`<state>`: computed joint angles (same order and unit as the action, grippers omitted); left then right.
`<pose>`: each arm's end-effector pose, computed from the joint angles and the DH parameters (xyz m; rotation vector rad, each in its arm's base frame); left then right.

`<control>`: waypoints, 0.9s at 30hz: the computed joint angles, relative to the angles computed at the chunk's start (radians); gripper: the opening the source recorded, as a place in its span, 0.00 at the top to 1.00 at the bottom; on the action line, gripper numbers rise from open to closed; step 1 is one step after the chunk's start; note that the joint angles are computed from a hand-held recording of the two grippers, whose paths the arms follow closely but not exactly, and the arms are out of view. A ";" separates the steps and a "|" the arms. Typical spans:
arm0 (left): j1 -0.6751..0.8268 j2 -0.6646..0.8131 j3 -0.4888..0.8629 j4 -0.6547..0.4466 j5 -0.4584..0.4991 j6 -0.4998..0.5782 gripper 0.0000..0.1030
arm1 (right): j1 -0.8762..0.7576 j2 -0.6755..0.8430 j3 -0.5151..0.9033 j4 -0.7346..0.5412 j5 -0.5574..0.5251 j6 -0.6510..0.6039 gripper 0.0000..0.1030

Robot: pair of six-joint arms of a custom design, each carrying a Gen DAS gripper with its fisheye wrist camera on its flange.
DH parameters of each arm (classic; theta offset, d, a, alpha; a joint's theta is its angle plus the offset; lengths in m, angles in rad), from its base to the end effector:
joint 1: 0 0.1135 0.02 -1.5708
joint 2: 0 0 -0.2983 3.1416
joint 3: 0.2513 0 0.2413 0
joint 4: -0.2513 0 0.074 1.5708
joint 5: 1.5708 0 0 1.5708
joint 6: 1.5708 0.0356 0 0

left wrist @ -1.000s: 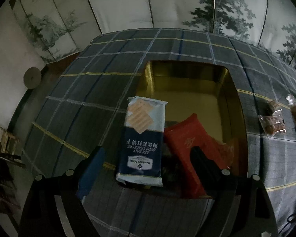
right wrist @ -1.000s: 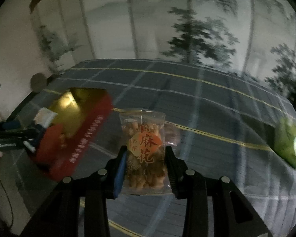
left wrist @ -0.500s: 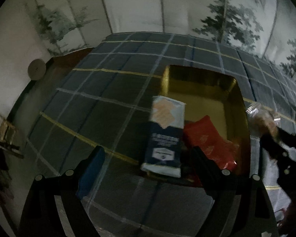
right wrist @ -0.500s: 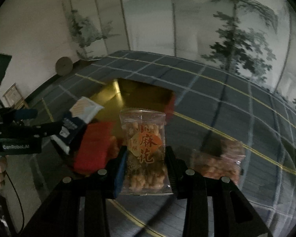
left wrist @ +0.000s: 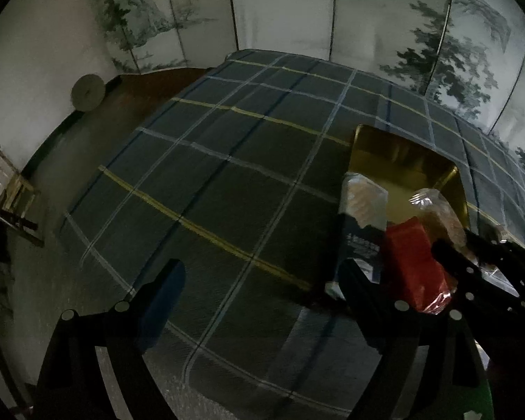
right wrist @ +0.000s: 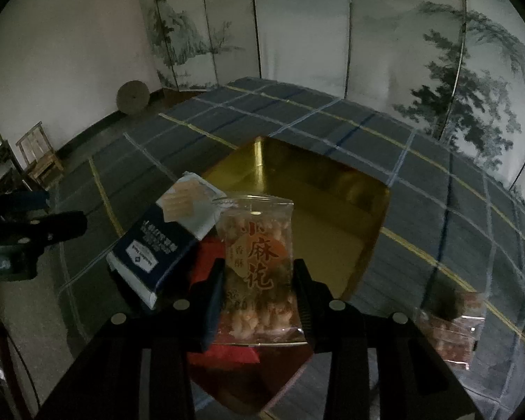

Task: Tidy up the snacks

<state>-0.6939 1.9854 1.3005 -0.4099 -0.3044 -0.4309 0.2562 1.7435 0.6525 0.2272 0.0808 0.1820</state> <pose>0.3209 -0.2531 0.1892 0.2432 2.5715 0.0010 0.2943 0.0741 0.1445 -0.0540 2.4326 0.0991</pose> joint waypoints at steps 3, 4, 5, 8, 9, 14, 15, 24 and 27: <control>0.008 0.000 -0.007 0.002 0.007 0.000 0.15 | 0.017 0.038 0.027 -0.004 0.008 0.007 0.63; 0.010 0.000 -0.010 0.005 0.009 0.001 0.15 | 0.019 0.049 0.036 -0.009 0.002 0.009 0.63; 0.012 -0.001 -0.015 0.009 0.012 0.000 0.15 | 0.023 0.059 0.041 -0.011 0.000 0.007 0.63; 0.016 0.001 -0.019 0.006 0.020 -0.005 0.15 | 0.039 0.086 0.050 -0.014 0.013 -0.006 0.63; 0.017 0.001 -0.022 0.008 0.027 -0.007 0.15 | 0.045 0.093 0.050 -0.009 0.025 -0.009 0.62; 0.012 0.013 -0.023 0.005 0.041 -0.012 0.15 | 0.052 0.089 0.064 -0.038 0.029 -0.012 0.59; 0.010 0.016 -0.023 0.001 0.042 -0.013 0.15 | 0.048 0.078 0.056 -0.036 0.024 -0.017 0.55; 0.000 0.015 -0.019 -0.004 0.031 -0.022 0.15 | -0.100 -0.115 -0.106 0.005 -0.158 -0.137 0.50; -0.006 0.015 -0.013 -0.013 0.025 -0.029 0.15 | -0.224 -0.174 -0.155 -0.033 -0.219 -0.256 0.50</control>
